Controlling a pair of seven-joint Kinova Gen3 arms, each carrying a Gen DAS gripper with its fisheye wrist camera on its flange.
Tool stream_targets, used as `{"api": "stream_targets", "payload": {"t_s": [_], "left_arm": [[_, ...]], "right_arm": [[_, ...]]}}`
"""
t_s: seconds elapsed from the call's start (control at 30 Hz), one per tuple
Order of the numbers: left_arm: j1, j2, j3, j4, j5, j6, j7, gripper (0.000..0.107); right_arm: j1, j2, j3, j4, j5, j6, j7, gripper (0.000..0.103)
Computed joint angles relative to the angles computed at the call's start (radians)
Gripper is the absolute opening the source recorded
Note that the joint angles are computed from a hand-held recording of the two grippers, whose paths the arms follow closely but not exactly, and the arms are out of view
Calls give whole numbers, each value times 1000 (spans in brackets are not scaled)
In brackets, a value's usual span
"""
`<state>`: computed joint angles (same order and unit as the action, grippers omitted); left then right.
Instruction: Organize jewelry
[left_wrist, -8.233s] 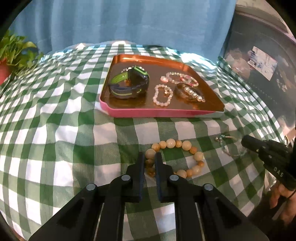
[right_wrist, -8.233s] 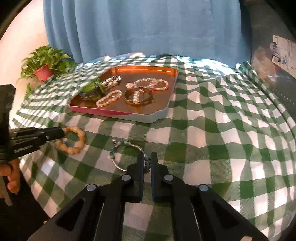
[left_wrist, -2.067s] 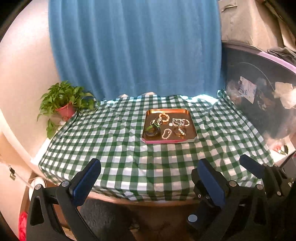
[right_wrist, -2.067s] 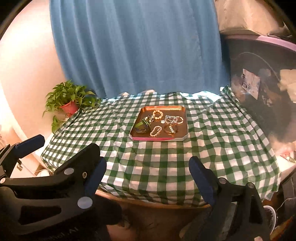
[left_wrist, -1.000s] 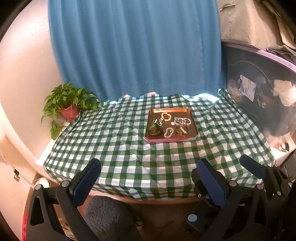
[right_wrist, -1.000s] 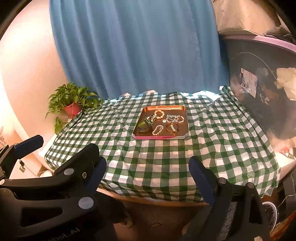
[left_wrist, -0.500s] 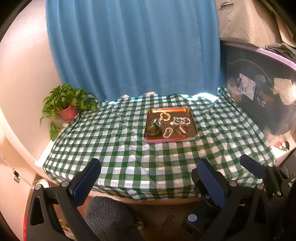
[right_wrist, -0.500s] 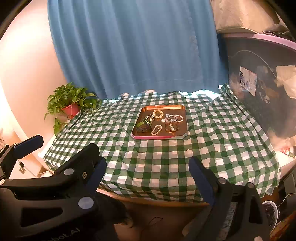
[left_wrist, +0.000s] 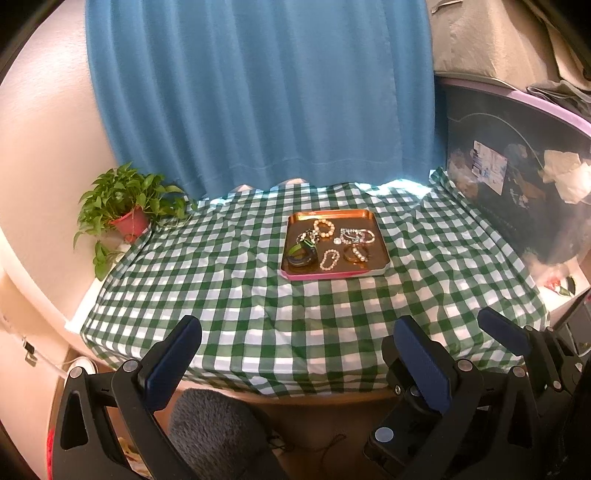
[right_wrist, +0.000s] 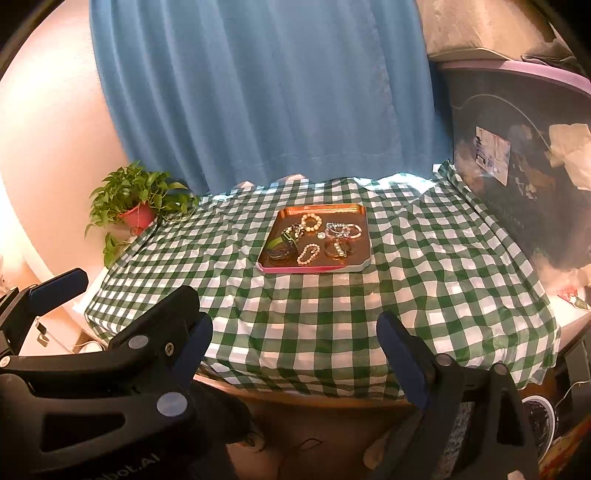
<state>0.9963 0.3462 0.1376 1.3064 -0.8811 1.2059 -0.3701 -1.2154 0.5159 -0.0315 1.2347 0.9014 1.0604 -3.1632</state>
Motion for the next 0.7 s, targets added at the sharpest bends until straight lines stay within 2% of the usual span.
{"api": "stream_targets", "payload": {"t_s": [0.7], "left_arm": [[-6, 8, -4, -10, 15, -6, -17, 103]], "right_arm": [[4, -1, -3, 9, -8, -3, -12, 89]]}}
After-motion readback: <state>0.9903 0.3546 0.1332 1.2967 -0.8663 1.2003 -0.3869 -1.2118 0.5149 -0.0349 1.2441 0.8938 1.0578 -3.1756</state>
